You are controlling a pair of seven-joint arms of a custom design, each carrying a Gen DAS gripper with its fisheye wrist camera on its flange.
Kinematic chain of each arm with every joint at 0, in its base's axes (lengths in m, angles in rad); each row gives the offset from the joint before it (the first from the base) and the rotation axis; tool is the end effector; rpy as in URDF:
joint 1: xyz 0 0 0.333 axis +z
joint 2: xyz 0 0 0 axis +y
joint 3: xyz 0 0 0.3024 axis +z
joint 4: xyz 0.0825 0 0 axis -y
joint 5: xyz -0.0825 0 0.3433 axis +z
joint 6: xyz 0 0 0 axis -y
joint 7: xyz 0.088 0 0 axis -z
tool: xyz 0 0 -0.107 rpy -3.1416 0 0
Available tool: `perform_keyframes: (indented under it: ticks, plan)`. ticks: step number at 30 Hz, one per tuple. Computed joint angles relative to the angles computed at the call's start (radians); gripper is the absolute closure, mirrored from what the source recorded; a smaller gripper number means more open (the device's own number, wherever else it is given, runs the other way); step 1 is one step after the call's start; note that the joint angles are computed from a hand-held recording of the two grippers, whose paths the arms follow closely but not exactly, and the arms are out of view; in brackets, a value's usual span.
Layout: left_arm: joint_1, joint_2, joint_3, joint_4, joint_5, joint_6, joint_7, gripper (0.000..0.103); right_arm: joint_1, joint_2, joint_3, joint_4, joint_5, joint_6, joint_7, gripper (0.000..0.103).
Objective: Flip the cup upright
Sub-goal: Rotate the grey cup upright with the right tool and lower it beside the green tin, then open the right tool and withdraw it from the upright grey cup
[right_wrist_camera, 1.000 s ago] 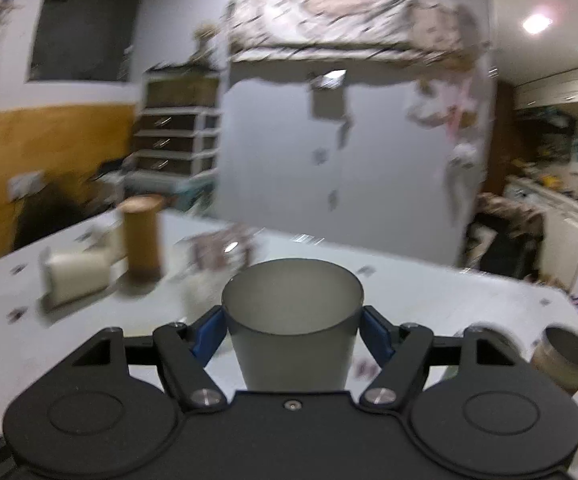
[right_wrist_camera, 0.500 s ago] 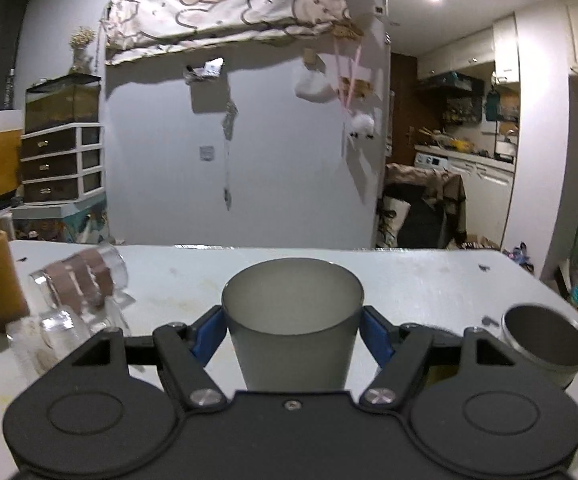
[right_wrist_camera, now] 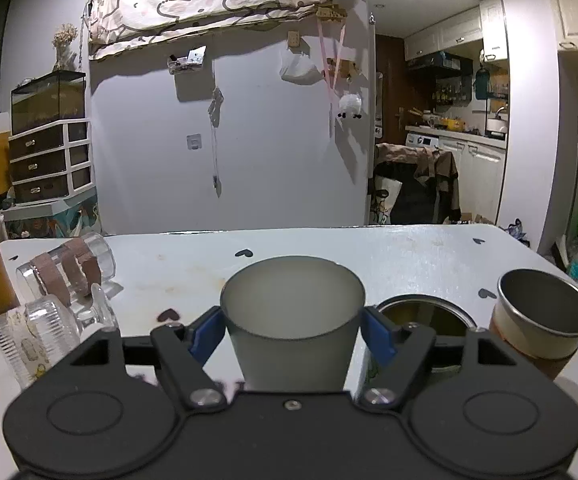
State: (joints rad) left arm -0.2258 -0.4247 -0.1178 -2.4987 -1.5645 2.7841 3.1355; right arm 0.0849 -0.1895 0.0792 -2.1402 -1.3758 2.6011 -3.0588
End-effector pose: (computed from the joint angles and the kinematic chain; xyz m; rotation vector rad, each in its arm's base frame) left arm 0.3964 -0.0974 0.4873 -1.1606 2.1287 -1.3597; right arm 0.4919 0.1043 0.5471 -1.1730 1.8870 -1.2077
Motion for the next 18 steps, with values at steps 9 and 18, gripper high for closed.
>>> perform_keyframes:
  ticks: [9, 18]
  plan:
    - [-0.006, -0.003, -0.01, 0.019, -0.017, 0.023, 0.015, 0.022, -0.013, -0.111, 0.017, -0.07, -0.023, 0.047, 0.026, 0.013]
    - [-0.01, -0.015, -0.017, 0.037, -0.023, 0.043, 0.0, 0.022, -0.031, -0.374, 0.101, -0.306, -0.005, 0.031, 0.09, 0.008]
